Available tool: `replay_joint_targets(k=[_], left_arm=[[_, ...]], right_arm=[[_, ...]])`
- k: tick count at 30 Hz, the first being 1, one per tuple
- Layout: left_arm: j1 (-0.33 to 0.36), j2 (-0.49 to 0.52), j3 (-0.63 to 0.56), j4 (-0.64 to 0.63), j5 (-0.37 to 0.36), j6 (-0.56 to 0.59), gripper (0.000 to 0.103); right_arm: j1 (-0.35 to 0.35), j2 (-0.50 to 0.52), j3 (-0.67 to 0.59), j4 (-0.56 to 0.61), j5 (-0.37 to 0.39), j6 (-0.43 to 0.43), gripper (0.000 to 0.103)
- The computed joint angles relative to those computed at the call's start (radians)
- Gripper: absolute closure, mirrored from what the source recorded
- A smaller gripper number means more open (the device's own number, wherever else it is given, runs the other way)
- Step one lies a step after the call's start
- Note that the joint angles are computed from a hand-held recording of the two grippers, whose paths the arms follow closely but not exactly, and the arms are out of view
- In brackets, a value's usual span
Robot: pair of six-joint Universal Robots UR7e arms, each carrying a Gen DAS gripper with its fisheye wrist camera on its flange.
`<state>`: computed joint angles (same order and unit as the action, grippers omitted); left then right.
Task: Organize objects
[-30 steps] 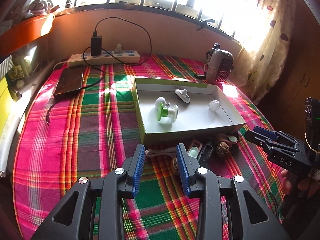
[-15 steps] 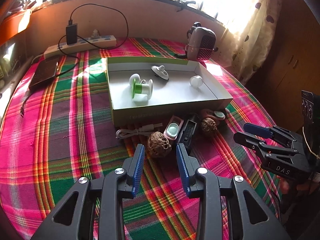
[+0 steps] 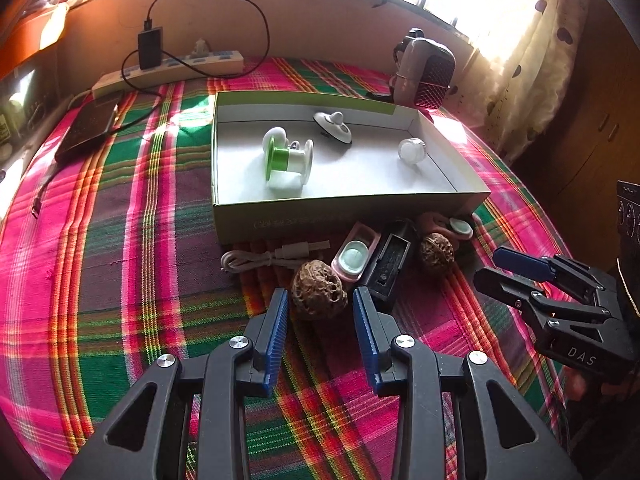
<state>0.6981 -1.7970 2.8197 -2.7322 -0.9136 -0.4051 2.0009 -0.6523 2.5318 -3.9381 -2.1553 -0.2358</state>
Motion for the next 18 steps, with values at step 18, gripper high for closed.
replay_joint_targets(k=[18], left_arm=[[0.01, 0.055, -0.004, -0.059, 0.026, -0.025, 0.072]], right_arm=[[0.005, 0.032, -0.089, 0.121, 0.034, -0.089, 0.056]])
